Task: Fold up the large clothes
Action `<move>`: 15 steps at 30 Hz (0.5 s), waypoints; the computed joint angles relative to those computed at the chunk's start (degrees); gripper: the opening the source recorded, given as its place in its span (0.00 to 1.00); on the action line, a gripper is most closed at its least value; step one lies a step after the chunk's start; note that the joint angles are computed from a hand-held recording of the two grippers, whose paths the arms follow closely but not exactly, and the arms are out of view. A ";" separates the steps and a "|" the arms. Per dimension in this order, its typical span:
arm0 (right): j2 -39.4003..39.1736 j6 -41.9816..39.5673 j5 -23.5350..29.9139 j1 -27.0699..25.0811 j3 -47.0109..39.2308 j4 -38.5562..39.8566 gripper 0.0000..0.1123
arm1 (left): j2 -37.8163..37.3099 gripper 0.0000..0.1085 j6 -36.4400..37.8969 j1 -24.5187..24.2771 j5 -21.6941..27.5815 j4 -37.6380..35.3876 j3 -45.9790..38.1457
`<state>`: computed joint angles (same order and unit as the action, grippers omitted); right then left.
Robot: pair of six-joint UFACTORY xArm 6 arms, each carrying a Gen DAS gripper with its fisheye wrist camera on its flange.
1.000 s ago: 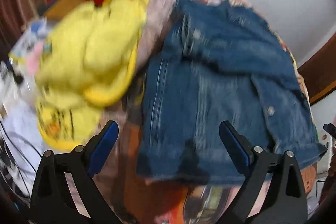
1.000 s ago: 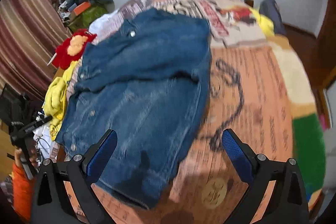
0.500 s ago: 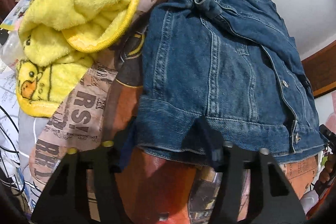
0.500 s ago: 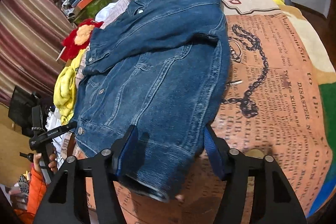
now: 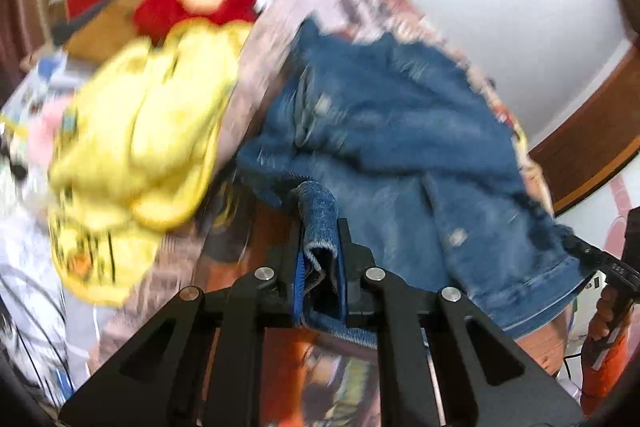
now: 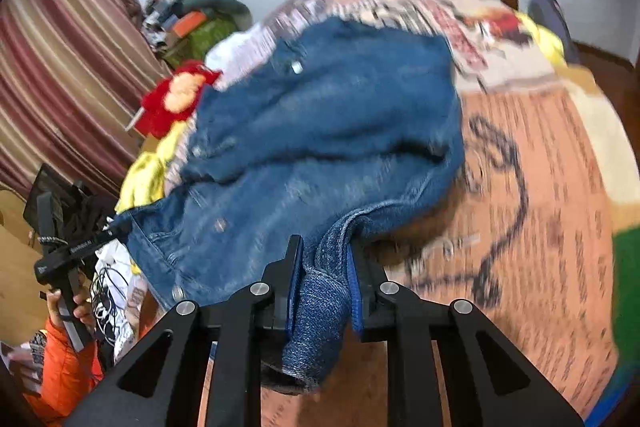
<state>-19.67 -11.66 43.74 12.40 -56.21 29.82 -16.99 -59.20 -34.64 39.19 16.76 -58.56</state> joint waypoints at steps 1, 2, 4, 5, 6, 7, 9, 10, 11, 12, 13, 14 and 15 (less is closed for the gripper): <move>0.62 -0.39 -0.32 0.00 -1.07 0.32 0.15 | 1.00 0.11 0.49 0.08 0.30 1.31 -2.27; 1.40 -0.80 -0.78 -0.07 -2.37 0.60 0.15 | 2.45 0.11 1.17 0.27 0.40 2.61 -5.05; 3.23 -1.45 -2.23 -0.40 -5.38 0.87 0.15 | 4.73 0.10 2.21 0.62 0.45 5.05 -9.61; 4.18 -1.53 -2.85 -0.52 -6.91 0.76 0.15 | 6.36 0.10 3.07 1.05 0.45 5.92 -12.41; 5.66 -1.76 -3.66 -0.89 -9.01 0.57 0.14 | 7.95 0.09 3.94 1.53 0.35 6.36 -14.86; 6.99 -1.91 -4.09 -1.19 -10.80 0.49 0.14 | 9.66 0.09 5.04 2.17 0.07 6.30 -17.48; 10.37 -1.41 -5.14 -1.94 -15.06 0.00 0.14 | 13.38 0.09 7.52 3.93 -1.25 4.65 -22.71; 13.22 -0.97 -5.29 -2.60 -18.49 -0.05 0.14 | 14.36 0.09 8.22 4.49 -1.47 4.48 -24.31; 15.65 -0.43 -5.32 -3.17 -21.35 0.07 0.14 | 16.58 0.09 8.92 5.20 -1.49 5.25 -27.08; 18.09 0.39 -5.03 -3.69 -24.31 0.21 0.14 | 18.50 0.09 9.22 5.70 -1.23 6.26 -29.49; 20.46 1.05 -4.54 -4.20 -27.16 0.41 0.14 | 20.74 0.09 9.98 6.32 -0.68 6.47 -32.36; 23.88 2.00 -3.62 -4.78 -31.29 0.73 0.14 | 23.28 0.09 10.96 7.13 -0.38 5.45 -35.41; 25.88 2.73 -3.08 -5.03 -33.72 0.64 0.14 | 25.83 0.09 12.28 8.02 -0.14 3.63 -38.43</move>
